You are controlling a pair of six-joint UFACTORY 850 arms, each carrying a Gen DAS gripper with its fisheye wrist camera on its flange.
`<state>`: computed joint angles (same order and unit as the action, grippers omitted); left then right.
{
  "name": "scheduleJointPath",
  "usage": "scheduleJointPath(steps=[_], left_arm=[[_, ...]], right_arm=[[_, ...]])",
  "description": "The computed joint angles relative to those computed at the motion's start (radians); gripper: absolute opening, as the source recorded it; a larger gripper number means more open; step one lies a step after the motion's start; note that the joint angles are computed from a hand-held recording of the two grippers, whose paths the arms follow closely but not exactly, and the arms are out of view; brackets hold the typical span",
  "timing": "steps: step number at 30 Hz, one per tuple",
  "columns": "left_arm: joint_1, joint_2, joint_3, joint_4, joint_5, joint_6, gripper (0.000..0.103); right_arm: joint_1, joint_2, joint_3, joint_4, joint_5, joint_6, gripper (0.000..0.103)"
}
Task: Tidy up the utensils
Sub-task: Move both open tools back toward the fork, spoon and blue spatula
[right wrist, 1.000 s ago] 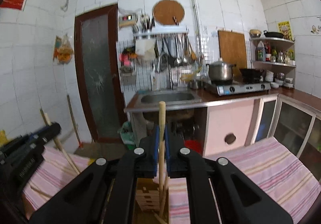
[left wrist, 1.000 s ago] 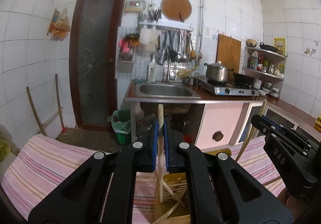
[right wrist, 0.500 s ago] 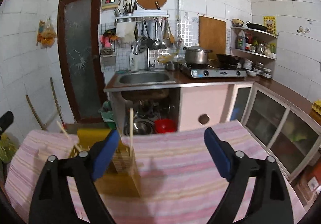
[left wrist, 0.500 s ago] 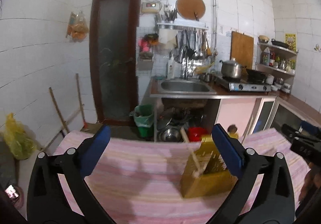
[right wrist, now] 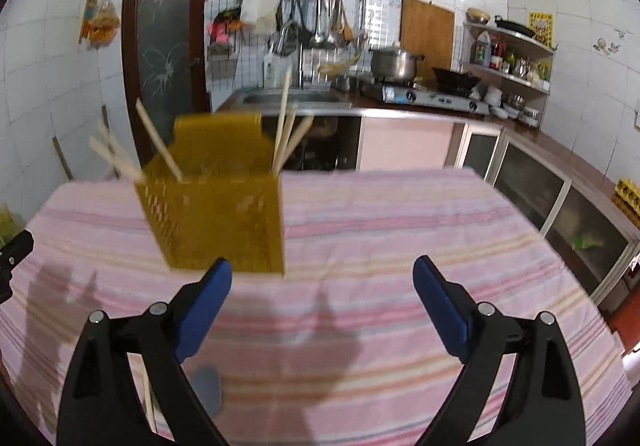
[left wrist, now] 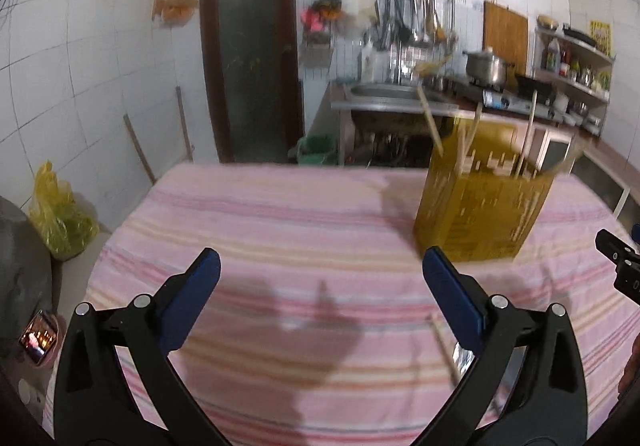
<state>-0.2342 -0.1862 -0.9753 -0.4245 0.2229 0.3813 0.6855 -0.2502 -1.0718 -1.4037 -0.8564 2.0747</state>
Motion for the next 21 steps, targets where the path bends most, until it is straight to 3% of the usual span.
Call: scheduleJointPath(steps=[10,15,21], left_arm=[[0.009,-0.067,0.029,-0.027,0.036,0.058,0.098],[0.004,-0.101,0.014,-0.034,0.000,0.076,0.098],[-0.016,-0.140,-0.008,-0.236,-0.022,0.330,0.098]], right_arm=[[0.021,-0.083,-0.016,0.089,0.040,-0.009,0.090],[0.017,-0.116,-0.045,0.134,0.047,-0.039,0.090],[0.003,-0.155,-0.087,0.227,0.071,-0.097,0.090]])
